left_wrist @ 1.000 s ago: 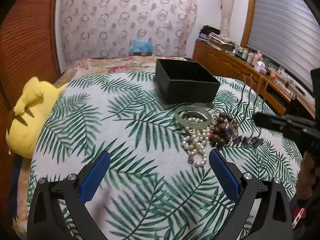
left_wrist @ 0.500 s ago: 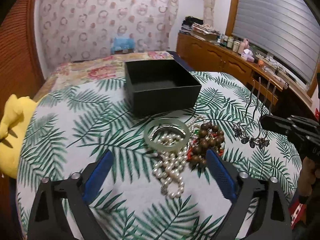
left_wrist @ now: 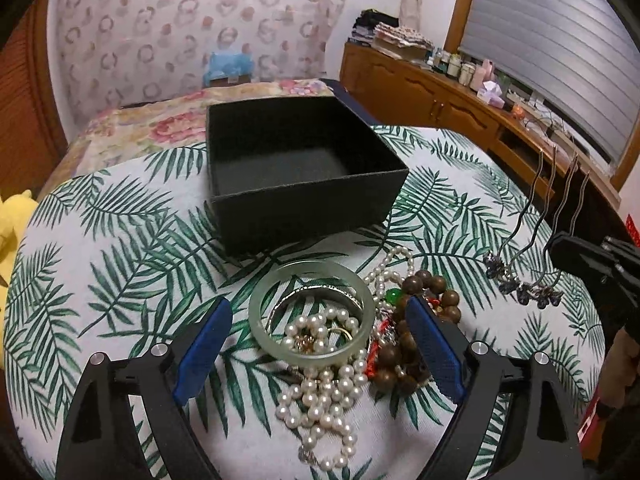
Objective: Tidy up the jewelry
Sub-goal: 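Lift the hairpins with the right tool while the left tool grasps the jade bangle, then carry hairpins and jade bangle into the black box and open both tools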
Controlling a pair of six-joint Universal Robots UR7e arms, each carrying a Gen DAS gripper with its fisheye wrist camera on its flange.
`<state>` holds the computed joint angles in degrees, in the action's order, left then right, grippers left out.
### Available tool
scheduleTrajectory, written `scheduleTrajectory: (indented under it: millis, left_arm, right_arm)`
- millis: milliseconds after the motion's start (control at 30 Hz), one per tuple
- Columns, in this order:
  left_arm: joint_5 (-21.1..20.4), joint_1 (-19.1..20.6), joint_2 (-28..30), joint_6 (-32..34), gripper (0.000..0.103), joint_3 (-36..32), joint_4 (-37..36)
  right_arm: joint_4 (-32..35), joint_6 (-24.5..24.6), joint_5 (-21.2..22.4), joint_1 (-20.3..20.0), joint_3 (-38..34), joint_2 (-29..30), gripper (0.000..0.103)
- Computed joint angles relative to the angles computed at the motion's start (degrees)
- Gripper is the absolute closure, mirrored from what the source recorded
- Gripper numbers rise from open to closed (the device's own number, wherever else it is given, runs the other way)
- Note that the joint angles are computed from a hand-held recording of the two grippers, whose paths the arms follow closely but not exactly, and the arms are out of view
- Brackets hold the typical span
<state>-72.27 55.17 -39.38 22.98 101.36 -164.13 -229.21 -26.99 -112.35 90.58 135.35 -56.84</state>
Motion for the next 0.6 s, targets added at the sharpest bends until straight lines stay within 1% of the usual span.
scheduleTrajectory:
  millis: [133,167,233,267,300,433,600]
  left_arm:
    - [0.7,0.0,0.9,0.0,0.020,-0.8,0.7]
    - [0.8,0.1,1.0,0.2,0.023,-1.0,1.0]
    - [1.3,0.2,1.3,0.4,0.027,-1.2,1.3]
    - [1.0,0.4,1.4,0.6,0.033,-1.3,1.4]
    - [0.7,0.6,1.3,0.7,0.034,-1.3,1.2]
    - [-0.1,1.0,0.8,1.0,0.034,-0.4,-0.4]
    - [-1.4,1.2,-0.6,1.2,0.034,0.6,-1.6]
  right_arm:
    - [1.2,-0.7,0.3,-0.3,-1.0,0.1,0.101]
    - [1.6,-0.8,0.5,-0.5,-1.2,0.1,0.101]
    - [2.4,-1.0,0.8,-0.7,-1.7,0.1,0.101]
    - [2.8,-1.1,1.0,-0.8,-2.0,0.1,0.101]
    - [3.2,-1.2,1.2,-1.0,-2.3,0.2,0.101]
    - [2.8,-1.6,2.1,-1.4,-2.9,1.0,0.101]
    - [5.2,-1.6,3.5,-1.3,-4.1,0.7,0.101]
